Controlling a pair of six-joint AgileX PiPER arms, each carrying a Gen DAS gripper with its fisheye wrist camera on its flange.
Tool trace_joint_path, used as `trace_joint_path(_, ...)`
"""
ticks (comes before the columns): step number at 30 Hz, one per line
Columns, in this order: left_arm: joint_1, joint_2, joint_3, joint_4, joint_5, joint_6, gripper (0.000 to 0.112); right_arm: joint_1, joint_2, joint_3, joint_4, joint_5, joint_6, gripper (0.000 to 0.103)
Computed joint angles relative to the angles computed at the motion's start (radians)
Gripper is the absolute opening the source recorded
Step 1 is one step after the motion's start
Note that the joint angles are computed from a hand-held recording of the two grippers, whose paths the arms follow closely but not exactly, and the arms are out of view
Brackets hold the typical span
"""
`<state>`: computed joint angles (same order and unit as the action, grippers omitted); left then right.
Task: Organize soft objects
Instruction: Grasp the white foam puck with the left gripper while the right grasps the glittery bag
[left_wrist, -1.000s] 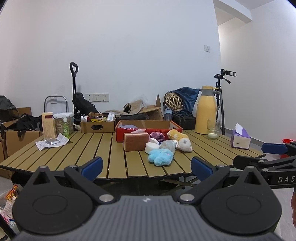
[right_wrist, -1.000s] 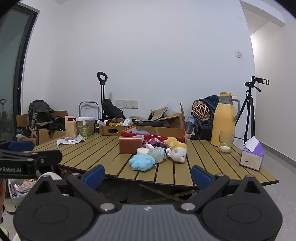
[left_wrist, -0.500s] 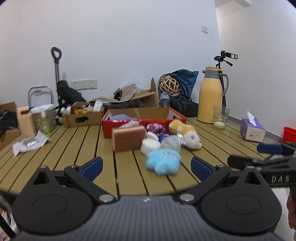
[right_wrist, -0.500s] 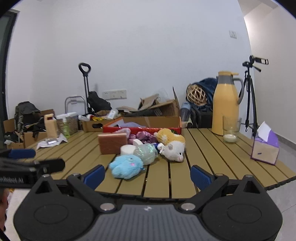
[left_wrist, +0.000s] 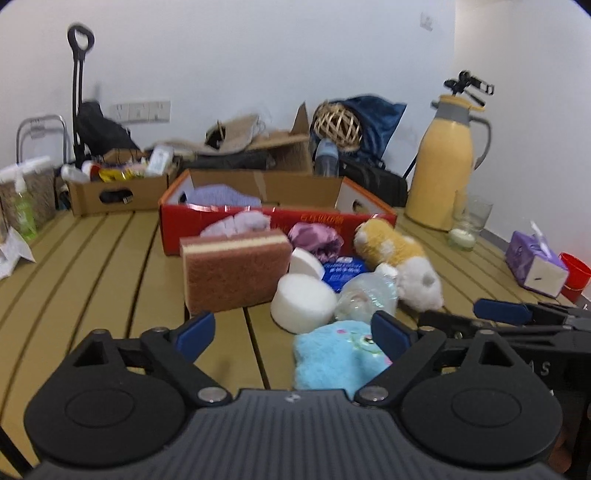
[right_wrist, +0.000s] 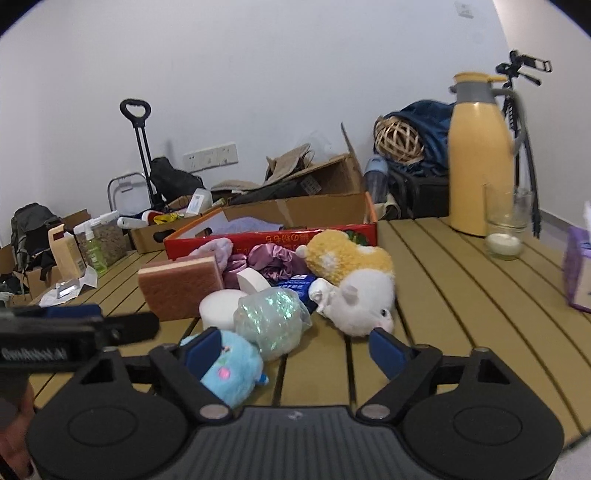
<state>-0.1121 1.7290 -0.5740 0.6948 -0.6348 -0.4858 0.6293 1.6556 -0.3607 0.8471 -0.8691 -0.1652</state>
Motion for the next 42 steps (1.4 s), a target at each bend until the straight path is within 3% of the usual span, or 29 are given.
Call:
trace_joint_path(4, -0.018, 0.107, -0.151, 0.065, 0.088, -0.116, 0.080, -0.132, 0.073, -0.104, -0.155, 0.092, 0.045, 0.073)
trace_joint_path(7, -0.016, 0.184, -0.287, 0.247, 0.142, -0.337, 0.074, -0.201, 0.119, -0.167, -0.270, 0.142, 0.096, 0.071)
trace_joint_path(9, -0.019, 0.226, -0.363, 0.367, 0.161, -0.489, 0.070, -0.227, 0.148, -0.203, -0.324, 0.158, 0.118, 0.068)
trace_joint_path(12, -0.024, 0.288, -0.469, 0.559, 0.171, -0.739, 0.069, -0.283, 0.182, -0.244, -0.446, 0.192, 0.184, 0.054)
trace_joint_path(14, -0.013, 0.332, -0.525, 0.684, 0.137, -0.896, 0.069, -0.316, 0.202, -0.257, -0.529, 0.202, 0.243, 0.046)
trace_joint_path(16, -0.011, 0.348, -0.536, 0.689, 0.106, -0.907, 0.070, -0.336, 0.221, -0.261, -0.597, 0.202, 0.289, 0.044)
trace_joint_path(17, -0.020, 0.348, -0.531, 0.655, 0.118, -0.873, 0.066, -0.338, 0.230, -0.259, -0.615, 0.192, 0.302, 0.044)
trace_joint_path(18, -0.027, 0.348, -0.525, 0.629, 0.117, -0.849, 0.053, -0.335, 0.239, -0.260, -0.615, 0.182, 0.301, 0.044)
trace_joint_path(21, -0.021, 0.345, -0.511, 0.605, 0.093, -0.834, 0.046, -0.323, 0.239, -0.254, -0.606, 0.169, 0.280, 0.035)
trace_joint_path(26, -0.014, 0.251, -0.416, 0.537, 0.074, -0.758, 0.039, -0.295, 0.177, -0.219, -0.516, 0.173, 0.215, 0.028)
trace_joint_path(32, 0.031, 0.009, -0.173, 0.418, -0.010, -0.583, 0.038, -0.174, -0.017, -0.081, -0.275, 0.115, 0.055, 0.028)
trace_joint_path(37, 0.103, -0.222, 0.011, 0.419, -0.092, -0.535, 0.038, 0.021, -0.231, 0.018, 0.034, 0.057, -0.179, 0.028)
trace_joint_path(42, 0.199, -0.409, 0.104, 0.528, -0.146, -0.629, 0.038, 0.264, -0.379, 0.052, 0.335, -0.057, -0.391, 0.029)
